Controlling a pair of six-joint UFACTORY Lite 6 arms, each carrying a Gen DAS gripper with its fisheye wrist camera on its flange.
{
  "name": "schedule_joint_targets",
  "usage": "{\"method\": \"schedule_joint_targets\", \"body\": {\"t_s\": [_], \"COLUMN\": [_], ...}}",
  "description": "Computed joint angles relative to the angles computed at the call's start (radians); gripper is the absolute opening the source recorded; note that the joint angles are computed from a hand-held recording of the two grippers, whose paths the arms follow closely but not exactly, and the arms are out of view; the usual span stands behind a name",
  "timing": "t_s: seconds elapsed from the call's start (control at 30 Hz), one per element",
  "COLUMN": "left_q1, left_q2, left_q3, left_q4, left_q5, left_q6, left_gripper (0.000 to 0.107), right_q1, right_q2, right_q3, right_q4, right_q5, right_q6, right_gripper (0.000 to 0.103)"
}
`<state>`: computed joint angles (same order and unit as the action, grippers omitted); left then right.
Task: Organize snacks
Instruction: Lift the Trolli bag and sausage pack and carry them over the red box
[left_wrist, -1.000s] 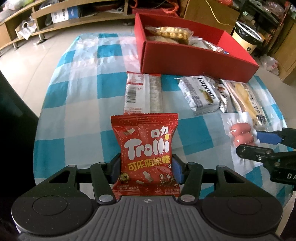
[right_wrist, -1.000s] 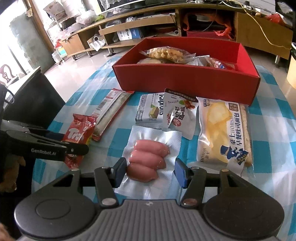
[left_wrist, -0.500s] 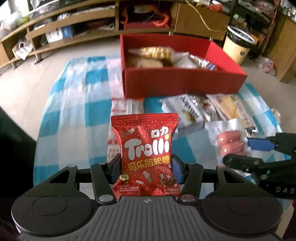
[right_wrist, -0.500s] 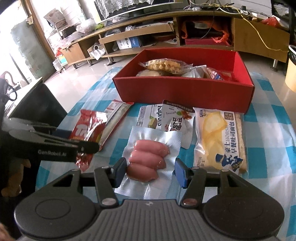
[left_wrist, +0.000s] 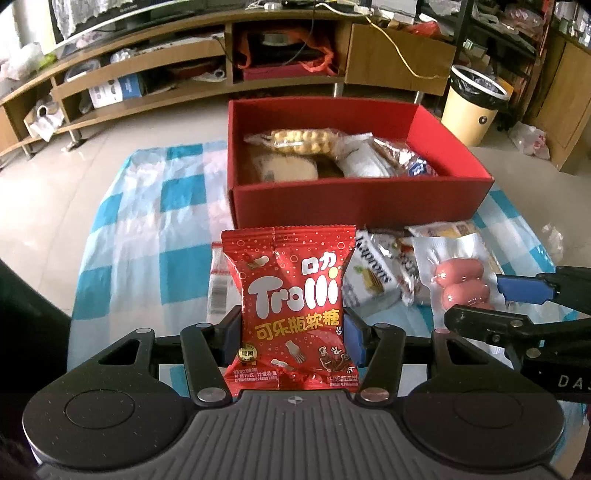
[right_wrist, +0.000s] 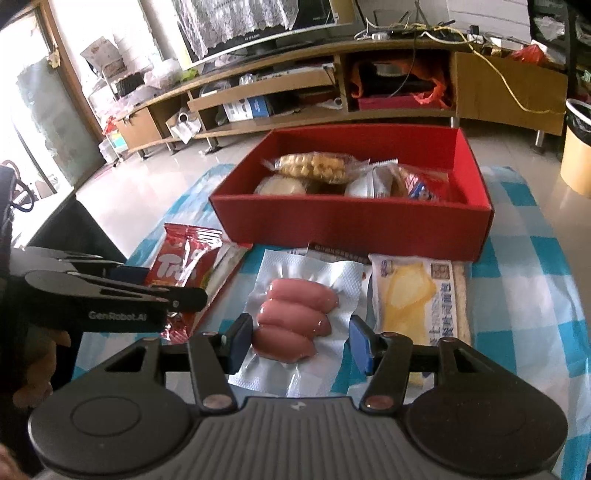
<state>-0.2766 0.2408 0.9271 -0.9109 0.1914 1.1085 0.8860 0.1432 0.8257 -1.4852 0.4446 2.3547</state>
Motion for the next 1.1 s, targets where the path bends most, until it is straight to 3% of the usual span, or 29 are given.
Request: {"method": "schedule_joint_targets", "body": {"t_s": [1.1], "left_q1": [-0.077], "left_q2": [0.076], "left_q3": [0.133], "left_q4": [-0.057], "left_q5": [-0.007], "left_q6": [-0.007], "left_gripper": [0.062], "right_q1": [-0.053], "right_q2": [-0.078], "right_q3": [-0.013], "right_q4": [-0.055], "right_q5": [0.033], "right_q6": [-0.003], "right_gripper": [0.052]}}
